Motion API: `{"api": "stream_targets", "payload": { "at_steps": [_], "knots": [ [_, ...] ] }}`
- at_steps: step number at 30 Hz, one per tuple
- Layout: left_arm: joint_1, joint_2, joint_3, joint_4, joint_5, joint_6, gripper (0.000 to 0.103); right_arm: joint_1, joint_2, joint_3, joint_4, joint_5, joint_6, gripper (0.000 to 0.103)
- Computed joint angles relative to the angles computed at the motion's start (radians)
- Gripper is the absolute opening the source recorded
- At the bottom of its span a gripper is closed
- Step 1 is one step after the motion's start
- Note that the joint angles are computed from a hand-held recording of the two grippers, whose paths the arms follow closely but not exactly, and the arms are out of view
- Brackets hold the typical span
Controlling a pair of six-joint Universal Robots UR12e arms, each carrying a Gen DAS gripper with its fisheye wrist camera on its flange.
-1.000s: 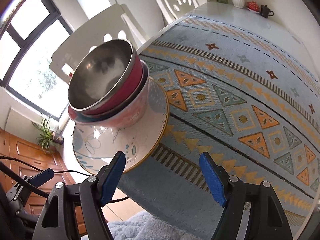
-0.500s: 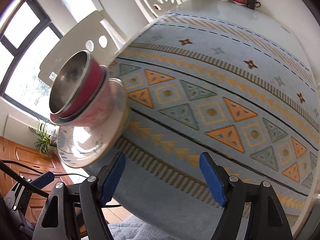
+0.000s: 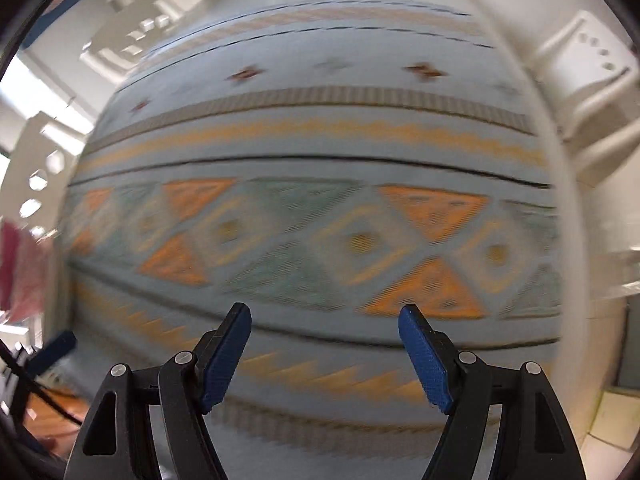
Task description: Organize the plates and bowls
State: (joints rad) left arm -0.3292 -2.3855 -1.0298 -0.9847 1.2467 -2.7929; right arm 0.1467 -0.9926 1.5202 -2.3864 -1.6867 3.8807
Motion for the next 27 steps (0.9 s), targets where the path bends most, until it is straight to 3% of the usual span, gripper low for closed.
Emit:
{"api": "stream_targets", "payload": {
  "at_steps": [2,3,5,6,7,9,11,14,16,27],
  "knots": [
    [-0.020,-0.035,0.046,0.026,0.057,0.000,0.096,-0.008,-0.004,0.029,-0.051,-0.028,-0.015,0.074],
    [-0.026,-0.054,0.077,-0.002,0.067,0.012,0.096,-0.012,-0.001,0.040,-0.086,-0.036,-0.030,0.075],
    [-0.026,-0.093,0.140,-0.077,0.029,0.009,0.096,-0.020,0.014,0.049,-0.136,-0.029,-0.064,0.086],
    [-0.027,-0.106,0.150,-0.052,0.034,-0.021,0.096,-0.022,0.026,0.059,-0.190,-0.025,-0.087,0.097],
    [-0.032,-0.116,0.148,0.005,0.081,-0.055,0.097,-0.014,0.037,0.072,-0.274,-0.062,-0.132,0.103],
    [-0.041,-0.136,0.159,0.027,0.148,-0.052,0.103,0.018,0.072,0.068,-0.339,-0.218,-0.254,0.103],
    [-0.050,-0.140,0.125,0.095,0.193,-0.030,0.103,0.027,0.082,0.086,-0.429,-0.247,-0.294,0.103],
    [-0.042,-0.110,0.009,0.325,0.153,-0.088,0.103,0.024,0.079,0.093,-0.436,-0.228,-0.294,0.103],
    [-0.039,-0.099,-0.057,0.474,0.143,-0.170,0.103,0.024,0.077,0.095,-0.437,-0.227,-0.298,0.103],
    [-0.040,-0.097,-0.075,0.501,0.151,-0.180,0.103,0.014,0.084,0.077,-0.429,-0.219,-0.309,0.103]
  ]
}}
